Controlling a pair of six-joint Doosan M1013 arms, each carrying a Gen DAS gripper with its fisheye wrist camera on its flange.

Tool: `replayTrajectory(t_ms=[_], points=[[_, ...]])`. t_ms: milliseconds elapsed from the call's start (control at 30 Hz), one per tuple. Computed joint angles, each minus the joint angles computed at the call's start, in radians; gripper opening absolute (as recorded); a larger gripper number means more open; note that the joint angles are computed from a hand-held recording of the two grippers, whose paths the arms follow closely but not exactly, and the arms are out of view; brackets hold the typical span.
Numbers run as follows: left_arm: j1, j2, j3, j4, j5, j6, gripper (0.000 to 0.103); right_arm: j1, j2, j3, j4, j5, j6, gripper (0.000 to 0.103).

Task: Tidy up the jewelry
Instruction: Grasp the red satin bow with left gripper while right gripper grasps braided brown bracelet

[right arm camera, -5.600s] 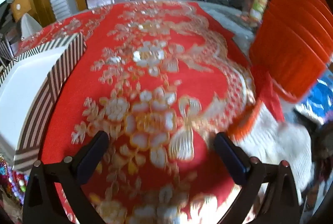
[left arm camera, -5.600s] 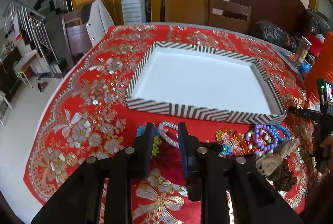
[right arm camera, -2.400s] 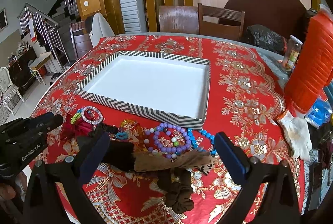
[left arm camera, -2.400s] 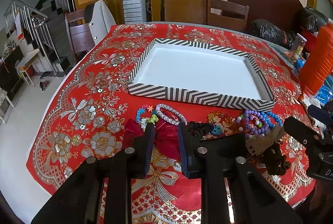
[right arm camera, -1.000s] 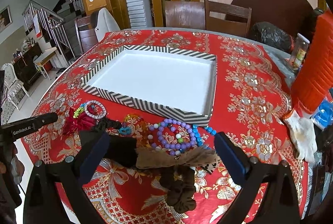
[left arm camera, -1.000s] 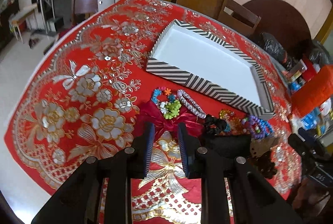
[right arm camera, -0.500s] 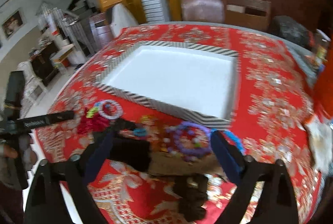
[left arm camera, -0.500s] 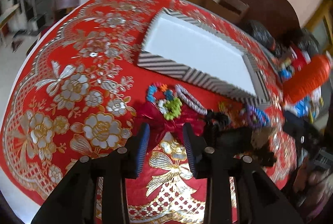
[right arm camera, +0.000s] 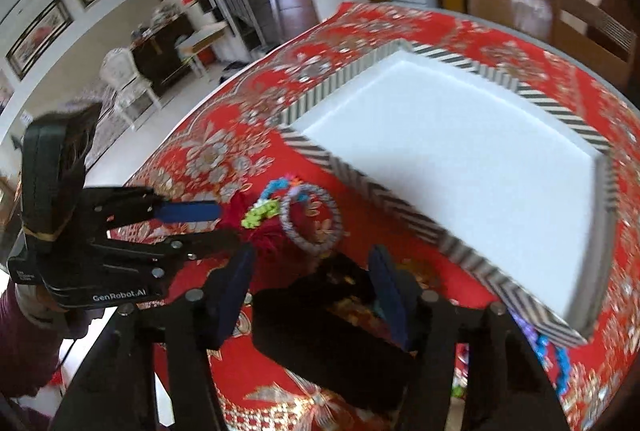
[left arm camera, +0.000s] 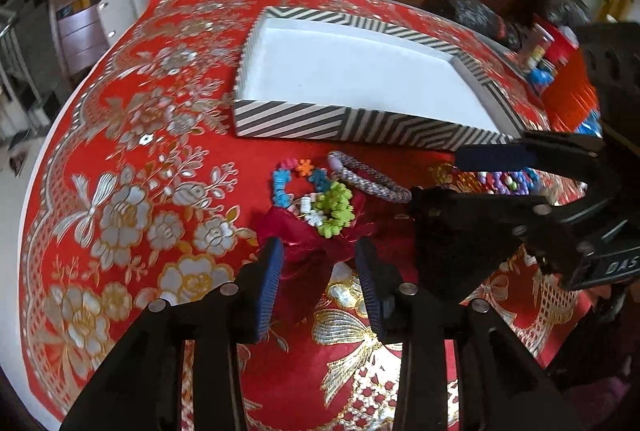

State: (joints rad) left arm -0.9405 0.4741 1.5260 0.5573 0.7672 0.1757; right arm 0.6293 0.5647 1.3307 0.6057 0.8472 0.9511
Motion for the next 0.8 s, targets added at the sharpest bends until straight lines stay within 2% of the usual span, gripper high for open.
replayTrajectory(t_ms=[67,100,133,200,267,433,467,533,567,633,700,767,800], points=[[0.007,-0.003,0.011,-0.016,-0.039,0.032,0.054,0.002,0.008,-0.01,-0.002,0.016,-0.01,0.062],[0.012,-0.005,0.02,-0.03,-0.068,0.046,0.063,0.005,0.016,-0.017,-0.001,0.023,-0.016,0.061],[0.017,-0.006,0.026,-0.042,-0.087,0.056,0.066,0.005,0.021,-0.023,-0.001,0.031,-0.019,0.061],[0.022,-0.002,0.026,-0.066,-0.09,0.083,0.067,0.008,0.039,-0.041,-0.008,0.053,-0.018,0.052],[0.025,0.001,0.026,-0.076,-0.087,0.096,0.067,0.01,0.056,-0.059,-0.01,0.077,-0.009,0.031],[0.028,0.003,0.025,-0.077,-0.093,0.106,0.067,0.009,0.068,-0.061,0.01,0.075,-0.023,0.009],[0.028,0.005,0.023,-0.08,-0.093,0.11,0.067,0.009,0.064,-0.054,0.015,0.062,-0.028,0.007],[0.025,0.013,0.01,-0.067,-0.076,0.111,0.062,0.005,0.051,-0.037,0.032,0.038,-0.044,0.007],[0.024,0.015,0.008,-0.065,-0.074,0.108,0.052,0.003,0.044,-0.027,0.042,0.025,-0.052,0.007],[0.023,0.014,0.01,-0.058,-0.079,0.08,0.044,-0.005,0.029,-0.009,0.075,0.004,-0.068,0.005],[0.022,0.008,0.016,-0.06,-0.086,0.06,0.027,-0.012,0.017,0.004,0.097,-0.011,-0.078,0.005],[0.017,0.003,0.019,-0.063,-0.077,0.054,0.022,-0.019,0.001,0.021,0.131,-0.023,-0.104,0.003],[0.012,0.0,0.021,-0.058,-0.068,0.049,0.014,-0.023,-0.006,0.03,0.147,-0.031,-0.118,0.003]])
